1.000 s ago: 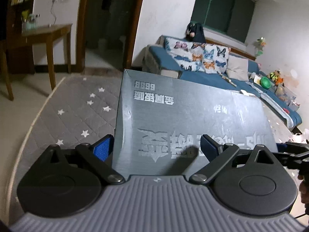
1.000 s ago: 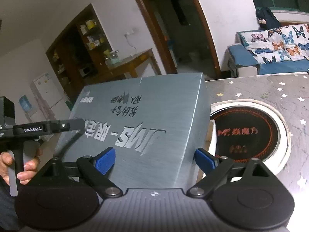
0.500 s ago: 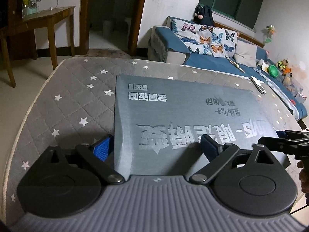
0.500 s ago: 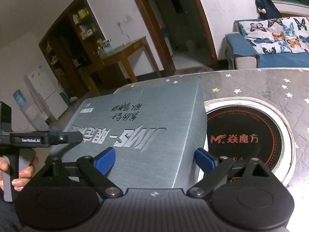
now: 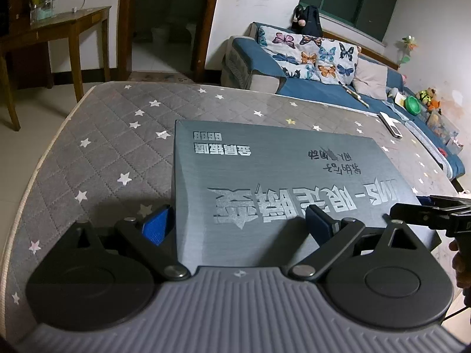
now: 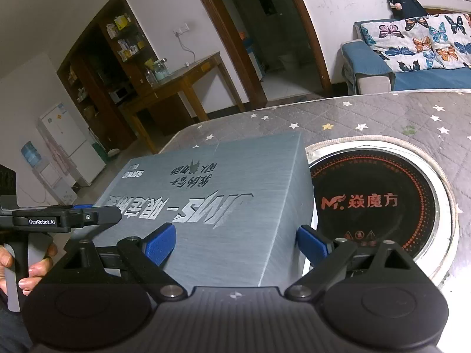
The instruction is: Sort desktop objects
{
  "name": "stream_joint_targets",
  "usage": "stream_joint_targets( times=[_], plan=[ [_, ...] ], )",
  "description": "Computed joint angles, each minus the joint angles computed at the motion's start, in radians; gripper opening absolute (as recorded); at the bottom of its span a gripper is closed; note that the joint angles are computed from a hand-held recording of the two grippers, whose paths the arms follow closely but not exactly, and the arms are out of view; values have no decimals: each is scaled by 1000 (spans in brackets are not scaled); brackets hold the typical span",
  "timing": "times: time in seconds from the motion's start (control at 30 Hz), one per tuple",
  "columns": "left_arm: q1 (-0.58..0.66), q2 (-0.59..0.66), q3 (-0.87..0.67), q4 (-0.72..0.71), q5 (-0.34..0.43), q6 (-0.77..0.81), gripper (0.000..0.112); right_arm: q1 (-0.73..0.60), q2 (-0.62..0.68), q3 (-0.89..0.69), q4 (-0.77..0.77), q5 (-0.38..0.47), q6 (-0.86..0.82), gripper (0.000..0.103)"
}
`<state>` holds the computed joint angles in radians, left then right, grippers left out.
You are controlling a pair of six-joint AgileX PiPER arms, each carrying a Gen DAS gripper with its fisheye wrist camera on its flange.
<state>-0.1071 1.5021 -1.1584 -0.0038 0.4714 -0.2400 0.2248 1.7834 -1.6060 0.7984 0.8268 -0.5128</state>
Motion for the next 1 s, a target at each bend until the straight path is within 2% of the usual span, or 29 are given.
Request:
stream_joint_targets(
  times=[0.67, 0.87, 1.0],
  plan=[
    [-12, -25, 49, 45, -30, -47, 95, 13, -5, 33, -7, -20, -15, 92],
    [-26, -12, 28, 89, -8, -97, 95, 19, -11, 44, -16, -31, -10, 92],
    [-10, 7, 19, 52, -3, -73, 95, 28, -10, 39, -38, -38, 14, 92]
  ],
)
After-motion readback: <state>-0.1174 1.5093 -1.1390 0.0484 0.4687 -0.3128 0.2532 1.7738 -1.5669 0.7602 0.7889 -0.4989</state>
